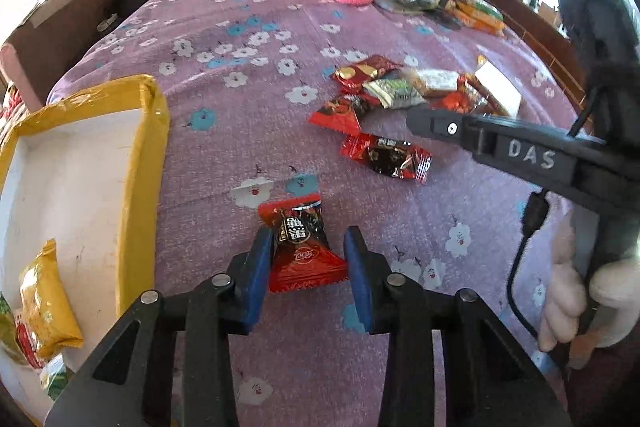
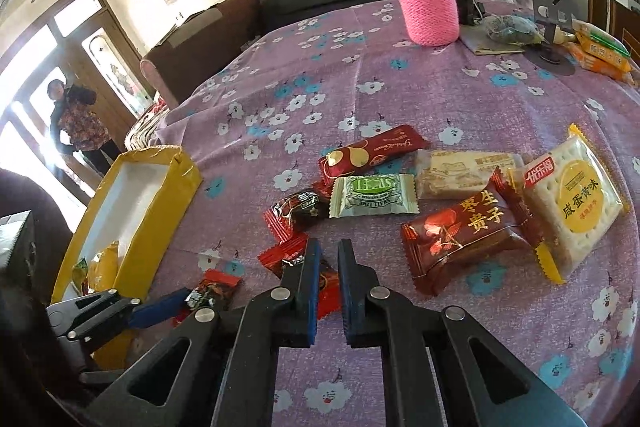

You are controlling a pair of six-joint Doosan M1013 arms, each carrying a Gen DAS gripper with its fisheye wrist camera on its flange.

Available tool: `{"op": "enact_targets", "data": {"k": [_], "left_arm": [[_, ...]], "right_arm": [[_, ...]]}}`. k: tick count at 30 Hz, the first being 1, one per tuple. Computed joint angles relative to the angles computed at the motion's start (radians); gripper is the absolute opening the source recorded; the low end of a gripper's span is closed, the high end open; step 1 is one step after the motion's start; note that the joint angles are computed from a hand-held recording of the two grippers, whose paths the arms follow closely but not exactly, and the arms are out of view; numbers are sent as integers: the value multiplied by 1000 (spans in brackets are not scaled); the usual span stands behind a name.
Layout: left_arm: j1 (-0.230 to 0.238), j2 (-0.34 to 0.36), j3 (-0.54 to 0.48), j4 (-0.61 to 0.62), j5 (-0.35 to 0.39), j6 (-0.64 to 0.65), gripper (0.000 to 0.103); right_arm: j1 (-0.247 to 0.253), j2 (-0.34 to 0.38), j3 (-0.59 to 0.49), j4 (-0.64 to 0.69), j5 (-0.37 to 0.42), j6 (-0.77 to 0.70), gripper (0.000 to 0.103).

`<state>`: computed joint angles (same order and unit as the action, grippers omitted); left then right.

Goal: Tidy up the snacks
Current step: 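Grasp a red candy with the left tool while the right tool grasps another red candy, then carry both red candies to the tray and open both tools to drop them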

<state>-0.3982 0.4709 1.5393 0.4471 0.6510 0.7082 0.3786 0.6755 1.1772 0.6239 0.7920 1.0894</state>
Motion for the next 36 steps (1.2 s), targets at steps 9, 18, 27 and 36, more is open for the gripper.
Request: {"op": "enact_targets", "data": {"k": [9, 18, 27, 36], "left_arm": [[6, -73, 88, 43, -112, -128, 34], [12, -106, 133, 46, -186, -179, 34], [18, -127, 174, 30, -244, -189, 34], [33, -199, 247, 197, -311, -399, 34]], "right_arm": [[-48, 43, -37, 151, 96, 41, 37], [-21, 37, -30, 98, 89, -14, 43], [49, 1, 17, -127, -44, -31, 35], [49, -14, 38, -125, -74, -29, 25]]}}
